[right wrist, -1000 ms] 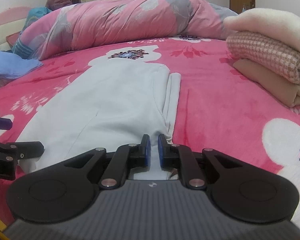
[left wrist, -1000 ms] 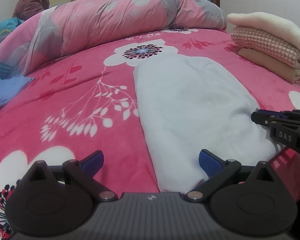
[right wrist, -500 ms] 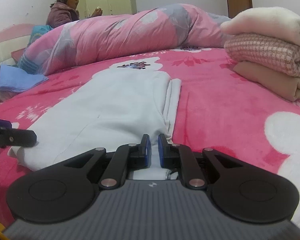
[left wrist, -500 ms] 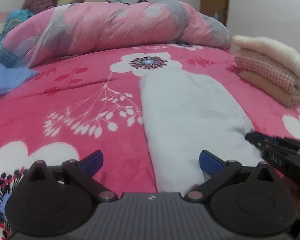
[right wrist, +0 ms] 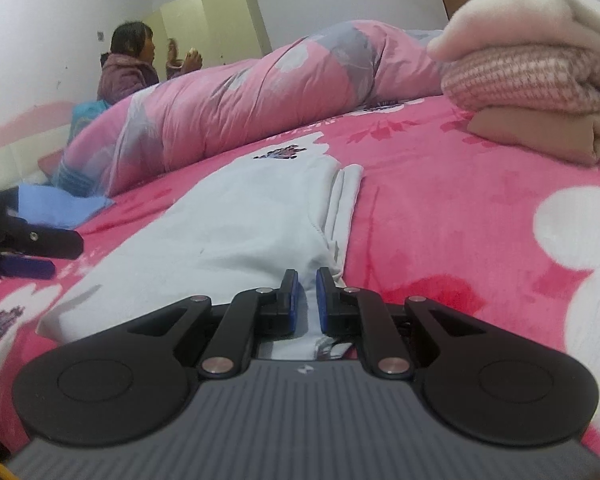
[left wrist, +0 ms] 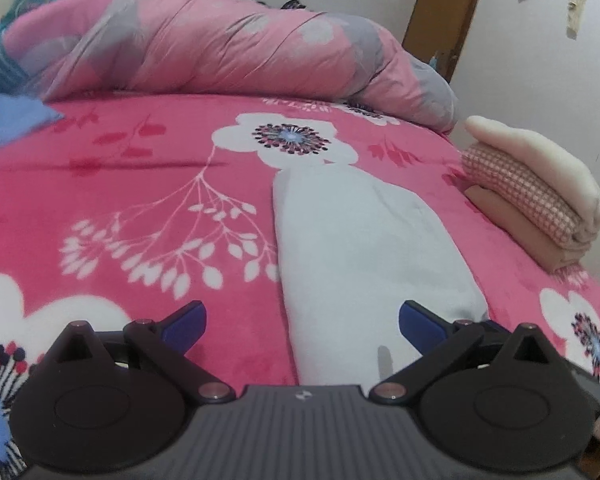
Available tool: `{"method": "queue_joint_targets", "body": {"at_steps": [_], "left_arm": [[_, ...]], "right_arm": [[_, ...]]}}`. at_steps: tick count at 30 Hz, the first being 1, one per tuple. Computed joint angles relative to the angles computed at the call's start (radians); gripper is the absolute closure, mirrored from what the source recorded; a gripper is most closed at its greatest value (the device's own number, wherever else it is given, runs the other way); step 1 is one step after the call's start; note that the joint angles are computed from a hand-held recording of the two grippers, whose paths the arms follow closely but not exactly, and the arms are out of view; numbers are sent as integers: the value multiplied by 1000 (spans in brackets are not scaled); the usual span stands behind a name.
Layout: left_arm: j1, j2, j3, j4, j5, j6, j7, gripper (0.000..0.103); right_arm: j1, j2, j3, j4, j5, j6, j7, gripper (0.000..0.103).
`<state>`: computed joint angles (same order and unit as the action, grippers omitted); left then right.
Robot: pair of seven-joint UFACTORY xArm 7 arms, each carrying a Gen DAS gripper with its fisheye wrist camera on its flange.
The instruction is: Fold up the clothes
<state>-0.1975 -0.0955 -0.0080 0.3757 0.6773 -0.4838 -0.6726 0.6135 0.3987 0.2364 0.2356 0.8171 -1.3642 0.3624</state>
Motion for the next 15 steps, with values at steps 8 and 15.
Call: {"method": "queue_joint_targets", "body": {"at_steps": [8, 15], "left_arm": [[53, 82, 1, 114, 193, 19, -184, 0], [139, 183, -56, 264, 408, 28, -338, 0]], "right_arm": [[-13, -28, 2, -12, -21, 29, 21, 94], [-114, -469, -21, -131, -190, 457, -2, 58]]}}
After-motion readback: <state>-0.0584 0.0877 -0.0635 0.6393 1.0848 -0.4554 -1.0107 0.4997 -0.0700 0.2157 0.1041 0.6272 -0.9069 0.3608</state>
